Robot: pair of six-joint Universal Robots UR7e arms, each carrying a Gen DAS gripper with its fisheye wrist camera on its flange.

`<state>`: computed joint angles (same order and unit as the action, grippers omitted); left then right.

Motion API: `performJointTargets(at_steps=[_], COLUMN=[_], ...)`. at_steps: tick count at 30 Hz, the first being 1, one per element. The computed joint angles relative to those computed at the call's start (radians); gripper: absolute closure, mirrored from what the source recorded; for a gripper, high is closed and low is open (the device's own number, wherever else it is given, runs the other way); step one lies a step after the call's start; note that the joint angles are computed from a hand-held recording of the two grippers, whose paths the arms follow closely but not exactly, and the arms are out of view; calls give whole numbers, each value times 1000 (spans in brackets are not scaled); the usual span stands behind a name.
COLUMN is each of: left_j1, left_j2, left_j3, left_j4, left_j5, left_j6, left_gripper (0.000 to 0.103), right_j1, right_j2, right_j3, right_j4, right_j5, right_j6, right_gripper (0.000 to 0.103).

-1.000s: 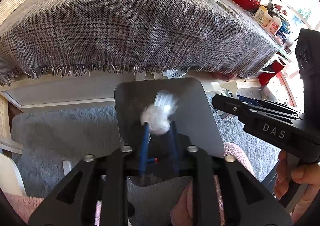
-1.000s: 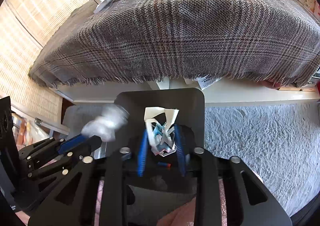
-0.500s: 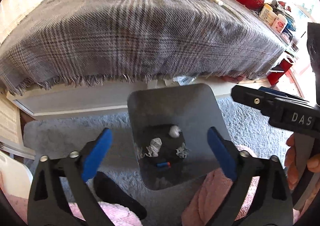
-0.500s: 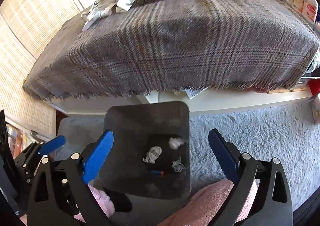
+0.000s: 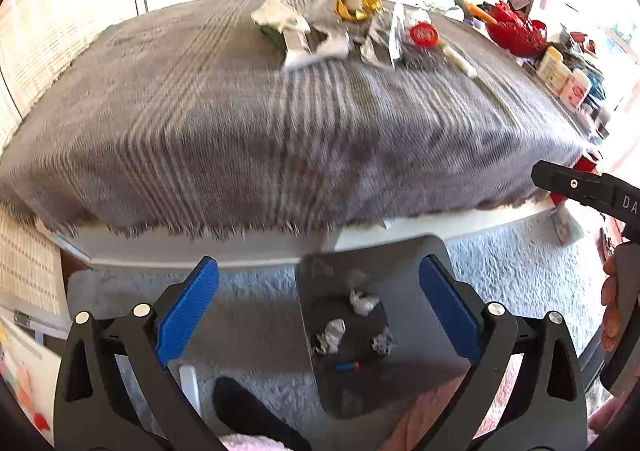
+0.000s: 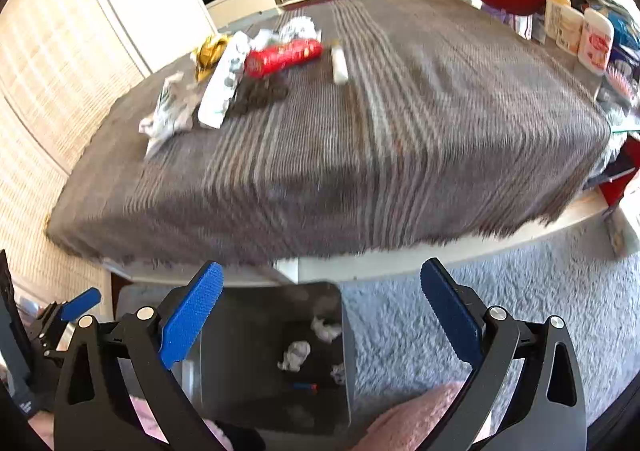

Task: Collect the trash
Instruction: 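Raise both open tools back toward the trash pile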

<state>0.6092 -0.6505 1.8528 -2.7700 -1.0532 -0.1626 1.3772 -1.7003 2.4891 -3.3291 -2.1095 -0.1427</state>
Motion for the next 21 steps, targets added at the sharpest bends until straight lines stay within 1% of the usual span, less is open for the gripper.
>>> performJointTargets(at_steps=[7,12,15,17,18,20,21], left_j1=[30,46,51,48,47,51,53], left_j2=[52,90,116,137,146,164,168], left_j3=[-128,-213,-269,-307,-323,-363,-373], left_j4=[39,44,51,61,65,81,82], left_j5=[-13,-20,-30,-13,-8,-14,-14], left_j6=[-4,-12,13,40,48,57,59], left_gripper=[8,8,8,8,8,8,8], right_j1=[-11,-30,-38,-40,-44,-51,-56], right_j2=[42,68,90,103,109,127,133], right_j3=[-106,-173,-211,-227,-236,-261,-276], right_j4=[-26,-20,-12,-17,-19,-27,-15], right_j5=[-7,18,36,46,53,64,72], right_j6=[-52,-74,-94,-110,-120,-142,-145], right_gripper=[3,3,4,4,4,11,21])
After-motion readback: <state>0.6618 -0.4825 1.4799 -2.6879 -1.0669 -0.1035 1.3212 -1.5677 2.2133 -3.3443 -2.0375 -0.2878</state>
